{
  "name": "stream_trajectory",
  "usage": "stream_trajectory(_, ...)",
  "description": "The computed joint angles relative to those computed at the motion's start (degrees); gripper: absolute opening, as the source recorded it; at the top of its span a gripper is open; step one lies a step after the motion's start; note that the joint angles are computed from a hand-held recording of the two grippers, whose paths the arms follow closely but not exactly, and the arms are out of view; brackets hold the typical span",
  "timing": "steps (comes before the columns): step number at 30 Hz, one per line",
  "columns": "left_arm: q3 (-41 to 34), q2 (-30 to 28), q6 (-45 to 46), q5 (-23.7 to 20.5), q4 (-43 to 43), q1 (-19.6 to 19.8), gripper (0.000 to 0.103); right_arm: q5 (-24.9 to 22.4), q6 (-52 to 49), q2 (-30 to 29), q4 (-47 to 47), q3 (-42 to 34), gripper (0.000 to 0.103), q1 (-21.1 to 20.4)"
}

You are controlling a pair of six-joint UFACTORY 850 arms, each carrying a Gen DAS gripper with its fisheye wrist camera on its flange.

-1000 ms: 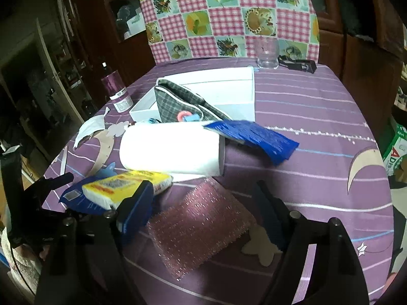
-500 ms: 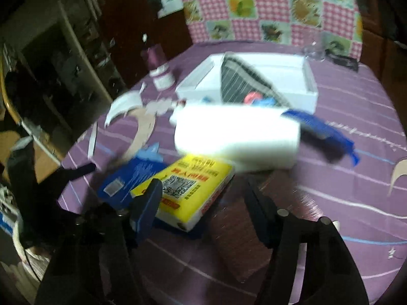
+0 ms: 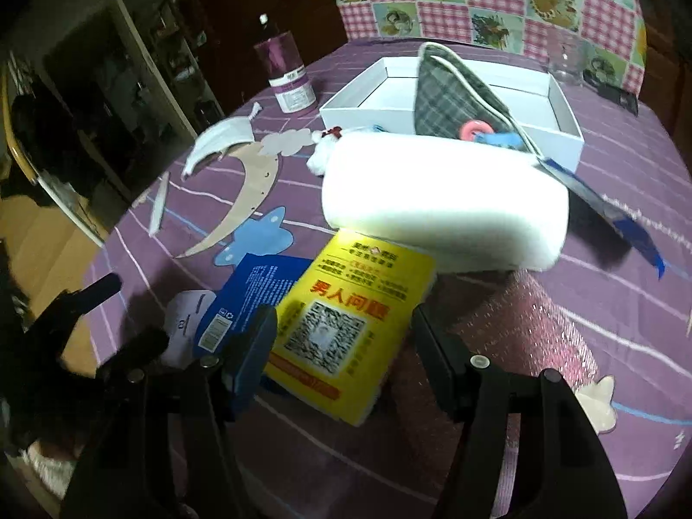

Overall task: Organize soft objects
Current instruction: 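Grasp the yellow tissue pack with the right gripper while the left gripper approaches the lavender pouch, then grasp the lavender soft pouch with the left gripper while the right gripper lifts the tissue pack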

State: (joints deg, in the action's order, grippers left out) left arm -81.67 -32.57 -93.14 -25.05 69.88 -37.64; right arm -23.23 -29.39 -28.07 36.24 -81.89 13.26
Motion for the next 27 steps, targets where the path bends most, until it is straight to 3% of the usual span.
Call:
stream_trajectory(3, -1.7, -1.1, 6.2, 1.4, -7.6, -0.1, 0.098, -1.8, 9.4, -1.7, -7.6, -3.0, 0.067, 1.0)
stream_trajectory(7, -4.9, -3.6, 9.8, -2.2, -14.6, 0.0, 0.090, -4.8, 14.6, -3.8, -8.6, -5.9, 0.082, 1.2)
stream_trajectory(10, -5.0, -4.2, 15.1, 2.2, -23.9, 1.9, 0.082, -6.3, 25.1, -5.1, -19.1, -7.7, 0.083, 2.1)
stream_trajectory(11, -4.6, -3.8, 14.3, 2.8, -23.7, 2.0, 0.076, -7.2, 28.8, -5.7, -23.4, -8.4, 0.083, 2.4)
stream_trajectory(12, -4.0, -3.4, 12.7, 3.6, -22.1, 2.1, 0.063, -9.0, 31.1, -6.5, -26.5, -9.2, 0.083, 2.6)
stream_trajectory(14, -3.0, -2.7, 15.0, 6.9, -24.9, 2.6, 0.047, -7.5, 32.1, -6.0, -29.8, -8.3, 0.082, 3.0)
stream_trajectory(16, -3.0, -2.5, 14.4, 6.5, -24.3, 2.4, 0.044, -8.7, 31.7, -6.1, -29.2, -8.6, 0.077, 2.8)
stream_trajectory(20, -1.3, -1.1, 9.4, 7.9, -19.8, 2.6, 0.027, -8.5, 32.8, -5.1, -30.3, -7.8, 0.072, 2.4)
stream_trajectory(27, -0.2, -0.1, 10.8, 10.3, -21.8, 3.8, 0.018, -6.8, 29.9, -2.8, -26.4, -6.1, 0.071, 1.5)
